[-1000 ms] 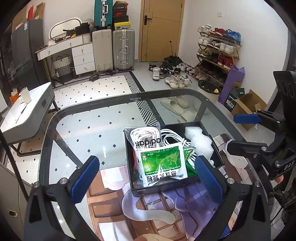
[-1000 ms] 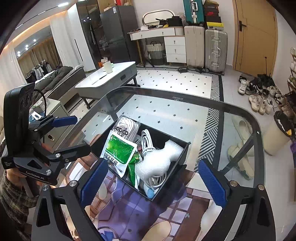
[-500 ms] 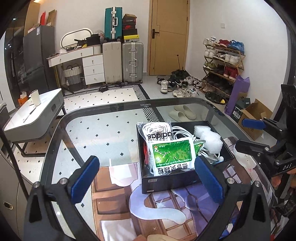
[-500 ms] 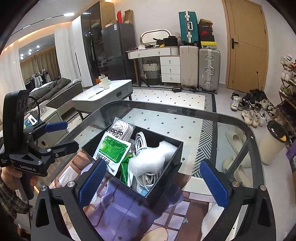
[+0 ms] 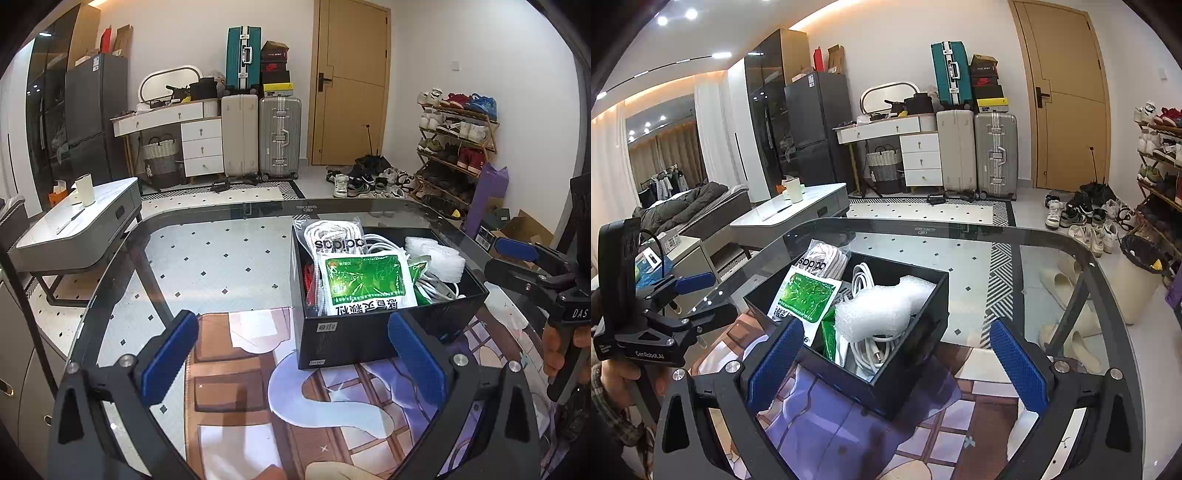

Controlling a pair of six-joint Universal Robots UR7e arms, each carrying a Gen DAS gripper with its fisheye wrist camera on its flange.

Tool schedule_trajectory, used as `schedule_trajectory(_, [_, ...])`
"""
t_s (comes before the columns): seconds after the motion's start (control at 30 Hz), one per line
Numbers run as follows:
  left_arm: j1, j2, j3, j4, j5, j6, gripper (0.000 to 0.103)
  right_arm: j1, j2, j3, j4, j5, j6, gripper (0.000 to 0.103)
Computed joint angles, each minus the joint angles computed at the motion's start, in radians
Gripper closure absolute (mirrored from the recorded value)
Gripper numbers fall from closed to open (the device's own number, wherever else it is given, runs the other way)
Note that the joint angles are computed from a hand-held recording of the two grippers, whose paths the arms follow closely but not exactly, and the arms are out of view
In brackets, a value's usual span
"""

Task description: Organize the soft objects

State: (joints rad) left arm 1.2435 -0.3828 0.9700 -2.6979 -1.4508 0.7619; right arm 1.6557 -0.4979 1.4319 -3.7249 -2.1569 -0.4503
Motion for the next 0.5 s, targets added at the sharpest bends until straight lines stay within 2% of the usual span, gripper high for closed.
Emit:
schedule_trajectory(0.23, [0.011, 0.004, 0.014, -0.020, -0.026, -0.008, 0.000, -0.013, 0.017, 0.019, -0.082, 0.021, -0.017, 0.001])
schedule_trajectory(0.5, [0.022, 0.005, 0.024, -0.035, -0.049, -0.011, 0.000, -0.020, 0.031, 0.015, -0.081, 0.018, -0.022, 0.001])
